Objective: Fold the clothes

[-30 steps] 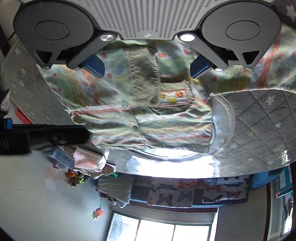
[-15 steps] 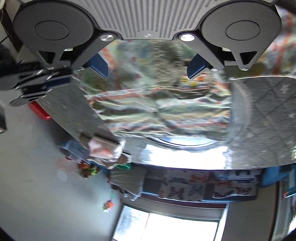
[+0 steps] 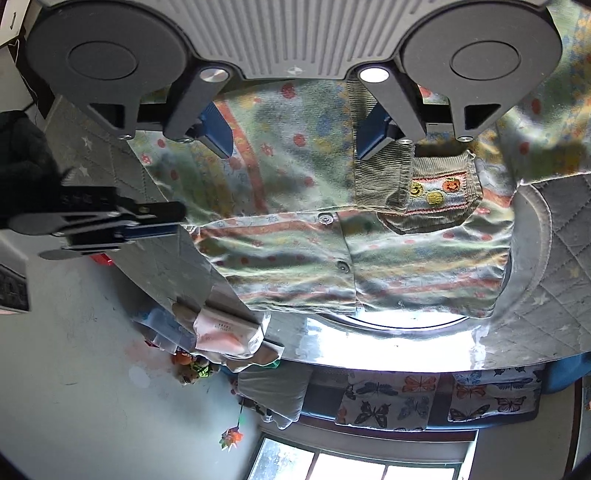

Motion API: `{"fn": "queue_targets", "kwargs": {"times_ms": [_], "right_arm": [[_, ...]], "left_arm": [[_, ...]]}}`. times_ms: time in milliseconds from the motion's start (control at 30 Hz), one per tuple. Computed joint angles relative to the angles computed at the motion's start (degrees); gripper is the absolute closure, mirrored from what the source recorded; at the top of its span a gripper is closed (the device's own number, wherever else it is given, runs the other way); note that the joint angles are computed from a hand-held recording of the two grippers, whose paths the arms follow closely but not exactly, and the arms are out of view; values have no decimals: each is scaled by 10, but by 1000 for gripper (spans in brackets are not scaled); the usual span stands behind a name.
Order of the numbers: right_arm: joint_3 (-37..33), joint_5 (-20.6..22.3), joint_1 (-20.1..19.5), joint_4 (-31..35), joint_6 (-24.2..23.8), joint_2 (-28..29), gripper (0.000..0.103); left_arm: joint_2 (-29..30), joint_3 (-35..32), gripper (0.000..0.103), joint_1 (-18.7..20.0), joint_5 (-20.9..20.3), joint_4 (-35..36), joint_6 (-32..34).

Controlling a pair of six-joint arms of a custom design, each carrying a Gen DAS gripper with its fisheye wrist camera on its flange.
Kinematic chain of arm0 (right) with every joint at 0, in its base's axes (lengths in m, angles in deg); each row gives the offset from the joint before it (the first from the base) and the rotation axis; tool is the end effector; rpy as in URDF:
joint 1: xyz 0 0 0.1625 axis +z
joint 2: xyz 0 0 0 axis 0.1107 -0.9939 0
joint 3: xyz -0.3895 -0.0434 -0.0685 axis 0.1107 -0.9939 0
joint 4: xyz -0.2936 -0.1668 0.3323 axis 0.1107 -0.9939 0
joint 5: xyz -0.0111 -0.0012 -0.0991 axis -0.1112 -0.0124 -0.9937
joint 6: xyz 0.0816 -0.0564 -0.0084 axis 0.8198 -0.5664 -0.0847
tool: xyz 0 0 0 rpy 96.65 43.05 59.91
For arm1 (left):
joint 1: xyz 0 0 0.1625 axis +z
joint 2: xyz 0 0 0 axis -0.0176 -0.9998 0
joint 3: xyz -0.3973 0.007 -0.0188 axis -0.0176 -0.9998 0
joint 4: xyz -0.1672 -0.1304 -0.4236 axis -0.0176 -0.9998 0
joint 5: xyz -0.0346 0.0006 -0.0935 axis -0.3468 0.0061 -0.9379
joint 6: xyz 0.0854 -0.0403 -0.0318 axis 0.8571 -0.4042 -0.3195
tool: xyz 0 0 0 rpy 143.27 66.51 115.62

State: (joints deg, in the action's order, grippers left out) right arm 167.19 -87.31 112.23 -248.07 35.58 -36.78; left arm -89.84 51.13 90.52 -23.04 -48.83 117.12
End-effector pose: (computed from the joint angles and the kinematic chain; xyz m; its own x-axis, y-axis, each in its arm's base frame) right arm 0.3062 -0.4342 -0.1103 -0.7737 -0.0164 0.6333 -0.4437 0.7276 -0.5232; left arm 0.1285 -0.5400 0.2681 -0.6382 0.7339 -0.2326 0.7699 0.6063 -0.1992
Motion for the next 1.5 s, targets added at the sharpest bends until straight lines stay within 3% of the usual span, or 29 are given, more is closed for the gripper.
{"fn": "queue_targets", "kwargs": {"times_ms": [200,300,500,533,633,700,1133,1500], "right_arm": [[-5,-7,-23,-1,13,13,83],[-14,-24,-13,0,10,20,82],[-38,-3,11,14,-25,36,71],[-44,4,13,19,-30,40,64],[-63,16,22,25,-51,58,62],[-71,21,24,27,-53,67,55],[-80,23,27,39,-45,77,44],[-83,18,28,37,-44,81,40]], "left_arm": [[0,-6,27,5,3,-3,-9],[-5,-8,27,9,2,-13,-17],[-25,-11,24,24,9,-58,-36],[-27,-13,23,29,14,-69,-43],[-30,-20,23,41,30,-103,-61],[-27,-29,23,51,45,-129,-72],[38,-96,22,89,164,-318,-157],[82,-138,29,99,192,-329,-197]]}}
